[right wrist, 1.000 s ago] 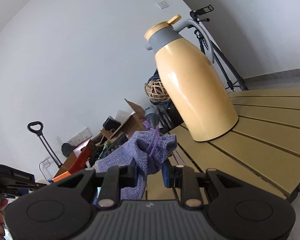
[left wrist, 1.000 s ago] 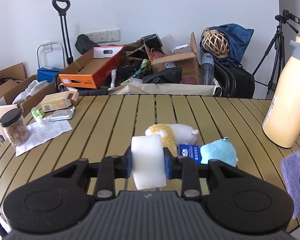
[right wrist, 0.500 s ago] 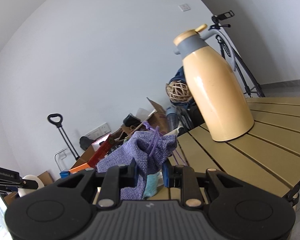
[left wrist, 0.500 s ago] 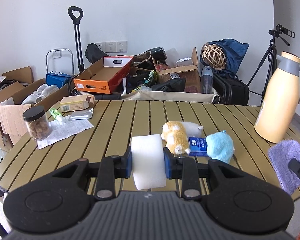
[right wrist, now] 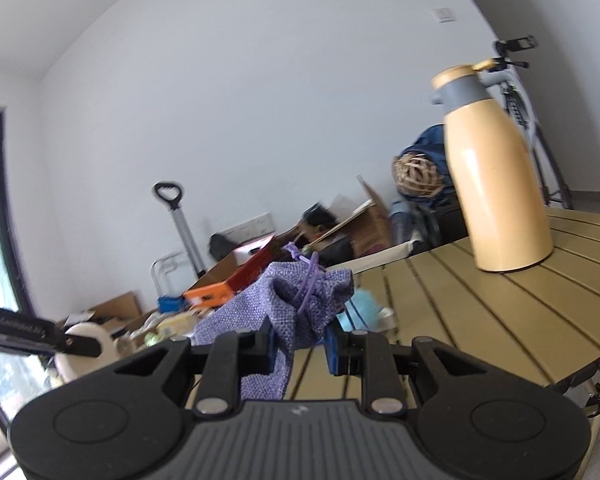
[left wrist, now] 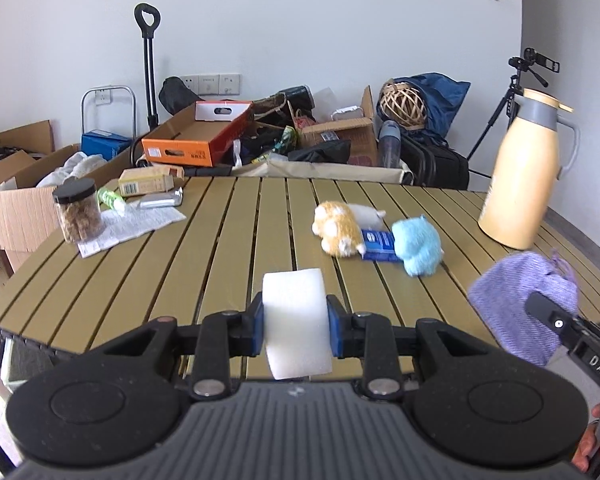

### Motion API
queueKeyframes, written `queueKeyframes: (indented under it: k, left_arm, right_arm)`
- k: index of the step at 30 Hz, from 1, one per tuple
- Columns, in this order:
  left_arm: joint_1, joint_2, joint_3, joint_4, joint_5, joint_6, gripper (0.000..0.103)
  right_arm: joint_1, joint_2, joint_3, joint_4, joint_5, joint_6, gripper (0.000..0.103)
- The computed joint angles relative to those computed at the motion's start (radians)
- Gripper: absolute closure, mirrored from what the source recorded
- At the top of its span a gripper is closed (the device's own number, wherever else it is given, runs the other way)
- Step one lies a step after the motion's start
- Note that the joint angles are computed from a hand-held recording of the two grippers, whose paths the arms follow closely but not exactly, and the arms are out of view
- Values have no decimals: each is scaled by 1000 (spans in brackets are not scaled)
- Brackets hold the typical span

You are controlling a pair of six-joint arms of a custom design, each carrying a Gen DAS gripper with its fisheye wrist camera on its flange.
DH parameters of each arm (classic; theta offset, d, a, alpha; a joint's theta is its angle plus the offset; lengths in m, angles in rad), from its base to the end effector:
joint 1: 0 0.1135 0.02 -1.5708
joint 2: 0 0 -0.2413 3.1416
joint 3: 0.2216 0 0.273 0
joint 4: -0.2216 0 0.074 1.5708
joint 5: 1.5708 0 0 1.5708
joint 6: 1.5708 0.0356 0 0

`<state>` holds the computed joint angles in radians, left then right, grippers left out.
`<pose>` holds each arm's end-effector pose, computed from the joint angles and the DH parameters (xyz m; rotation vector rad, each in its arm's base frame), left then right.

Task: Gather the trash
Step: 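Carry the white foam block and lavender bag down toward the black bin with both tools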

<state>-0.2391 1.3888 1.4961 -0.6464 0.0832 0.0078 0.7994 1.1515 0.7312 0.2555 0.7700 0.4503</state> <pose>0.3186 -0.0807 0.3828 0.3100 2.0931 -0.2259 0.2183 0.1889 0.2637 0.2639 1.6753 0.2680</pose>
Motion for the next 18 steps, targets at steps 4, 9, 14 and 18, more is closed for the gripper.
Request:
queueKeyframes:
  k: [4, 9, 14, 18]
  left_arm:
    - [24, -71, -95, 6, 32, 18, 73]
    - [59, -134, -193, 10, 73, 35, 73]
    - [94, -172, -273, 16, 110, 57, 73]
    - [116, -190, -334, 31, 124, 74, 73]
  right_arm:
    - [83, 32, 22, -38, 40, -15, 81]
    - [165, 86, 57, -118, 75, 25, 81]
    - [232, 130, 88, -186, 113, 74, 81]
    - [266, 176, 118, -244, 121, 129, 81]
